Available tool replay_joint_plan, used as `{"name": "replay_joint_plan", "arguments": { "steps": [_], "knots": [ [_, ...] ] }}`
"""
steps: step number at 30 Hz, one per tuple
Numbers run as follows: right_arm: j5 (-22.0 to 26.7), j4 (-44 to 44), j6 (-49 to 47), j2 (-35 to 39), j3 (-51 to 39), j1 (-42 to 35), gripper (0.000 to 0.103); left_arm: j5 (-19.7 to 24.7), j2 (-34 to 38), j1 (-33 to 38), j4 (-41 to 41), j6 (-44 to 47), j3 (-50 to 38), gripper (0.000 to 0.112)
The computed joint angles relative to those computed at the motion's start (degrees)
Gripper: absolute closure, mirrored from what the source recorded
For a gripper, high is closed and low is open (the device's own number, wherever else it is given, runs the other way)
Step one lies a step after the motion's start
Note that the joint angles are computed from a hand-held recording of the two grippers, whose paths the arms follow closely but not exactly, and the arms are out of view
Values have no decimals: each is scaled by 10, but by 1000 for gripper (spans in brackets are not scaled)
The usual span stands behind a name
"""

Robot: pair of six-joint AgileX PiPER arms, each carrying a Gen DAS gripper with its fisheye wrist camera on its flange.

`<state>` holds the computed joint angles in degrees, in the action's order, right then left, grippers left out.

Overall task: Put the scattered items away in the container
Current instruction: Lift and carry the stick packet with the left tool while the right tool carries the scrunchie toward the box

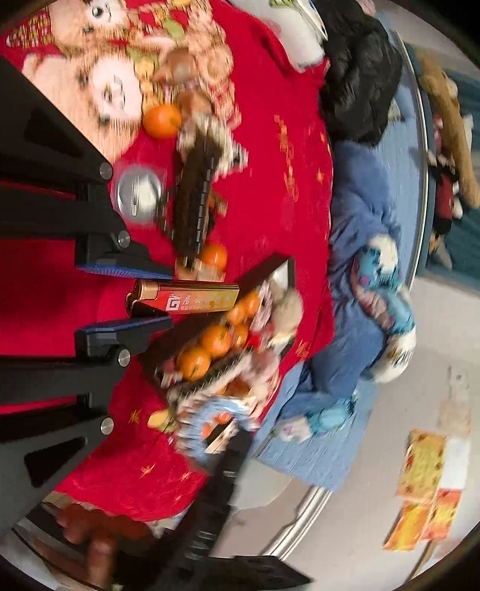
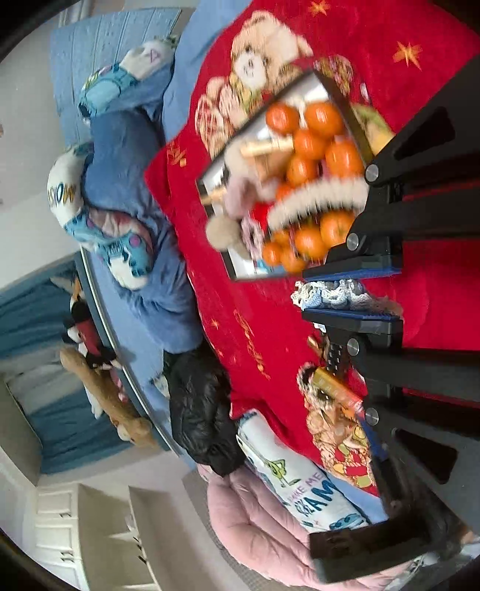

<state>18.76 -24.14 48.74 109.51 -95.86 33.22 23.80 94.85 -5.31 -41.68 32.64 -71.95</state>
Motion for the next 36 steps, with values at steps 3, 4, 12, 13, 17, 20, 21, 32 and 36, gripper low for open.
{"name": "replay_joint_plan", "arguments": {
  "steps": [3, 4, 12, 13, 17, 20, 21, 32, 36],
  "knots": [
    [0, -118, 107, -17, 31, -5, 89, -1, 12, -31, 1, -12, -8, 92],
    [3, -120, 106, -15, 34, -9, 89, -1, 17, -36, -6, -7, -11, 92],
    [4, -87, 59, -22, 59, -37, 89, -26, 23, -74, -11, -8, -18, 92],
    [2, -95, 67, -26, 66, -40, 89, -27, 26, -79, -1, -20, -23, 92],
    [-20, -93, 76, -49, 100, -64, 89, -23, 37, -88, 1, -34, -39, 92],
    [-29, -99, 86, -63, 121, -76, 89, -26, 48, -100, 12, -50, -54, 92],
    [-34, -93, 81, -67, 127, -81, 89, -26, 53, -105, 20, -62, -60, 92],
    [-65, -10, 5, -70, 151, -104, 89, -23, 98, -133, 75, -133, -106, 92],
    [-82, -21, 25, -57, 142, -108, 89, -28, 101, -131, 72, -133, -109, 98]
  ]
}}
